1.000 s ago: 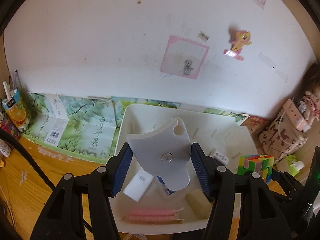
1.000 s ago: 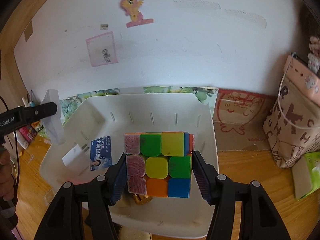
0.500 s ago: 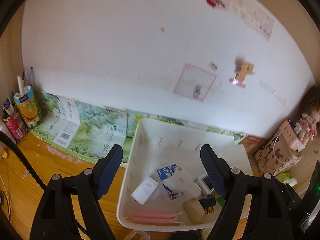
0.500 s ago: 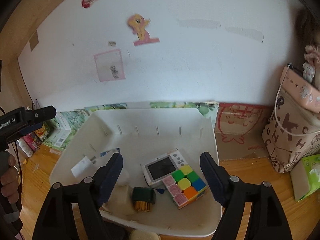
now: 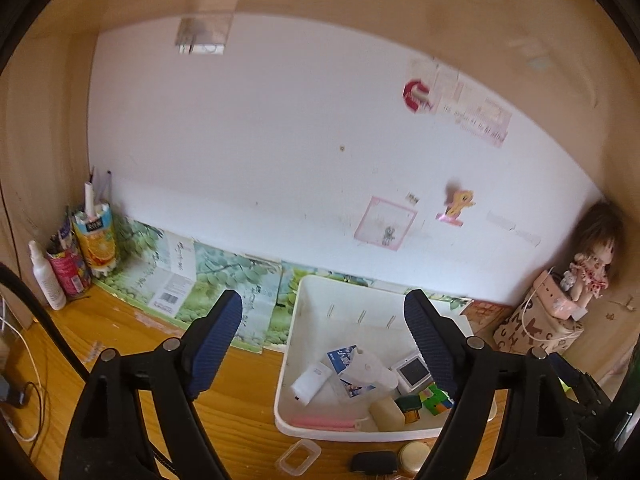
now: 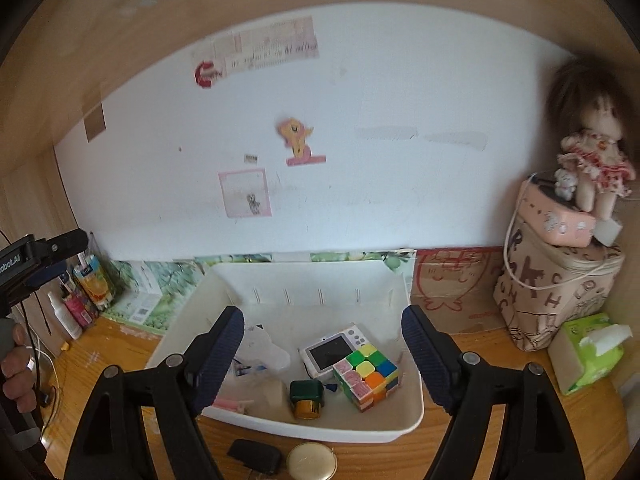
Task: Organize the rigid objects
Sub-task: 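Withdraw both grippers from the bin back over the remaining desk items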
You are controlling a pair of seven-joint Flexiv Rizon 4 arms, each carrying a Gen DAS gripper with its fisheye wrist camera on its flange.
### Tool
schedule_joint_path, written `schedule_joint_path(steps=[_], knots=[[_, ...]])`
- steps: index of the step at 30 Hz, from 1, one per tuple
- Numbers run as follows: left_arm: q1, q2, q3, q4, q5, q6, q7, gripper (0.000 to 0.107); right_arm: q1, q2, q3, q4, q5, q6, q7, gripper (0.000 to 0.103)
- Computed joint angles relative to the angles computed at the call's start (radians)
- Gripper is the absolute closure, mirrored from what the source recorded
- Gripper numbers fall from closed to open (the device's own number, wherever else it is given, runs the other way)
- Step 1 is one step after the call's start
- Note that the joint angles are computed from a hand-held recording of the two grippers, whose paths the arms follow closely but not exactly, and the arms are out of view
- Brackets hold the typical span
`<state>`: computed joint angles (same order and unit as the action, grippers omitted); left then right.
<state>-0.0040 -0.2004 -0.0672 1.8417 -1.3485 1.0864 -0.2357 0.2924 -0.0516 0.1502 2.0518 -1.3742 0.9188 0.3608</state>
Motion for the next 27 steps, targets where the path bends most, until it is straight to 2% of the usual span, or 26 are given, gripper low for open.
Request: schedule_joint_path(steps=[8, 14, 18, 27], knots=[[0.016, 0.054, 0.032, 0.037, -0.074, -0.046, 0.093, 0.021, 0.039, 0.063, 0.052, 0.026, -0.017, -0.151, 0.101, 0.021], [0.031, 0.076, 0.061, 0.064, -0.063, -0.083, 0.109, 0.021, 0.059, 0.096, 0.082, 0.060, -0.010, -0.240, 0.213, 0.021], [0.041, 0.081, 0.073, 0.084, -0.021, -0.093, 0.100, 0.021, 0.065, 0.111, 0.093, 0.089, 0.035, -0.245, 0.280, 0.021], [0.069, 0.067, 0.086, 0.118, 0.126, -0.091, 0.054, 0.021, 0.065, 0.126, 0.104, 0.172, 0.154, -0.221, 0.533, 0.021]])
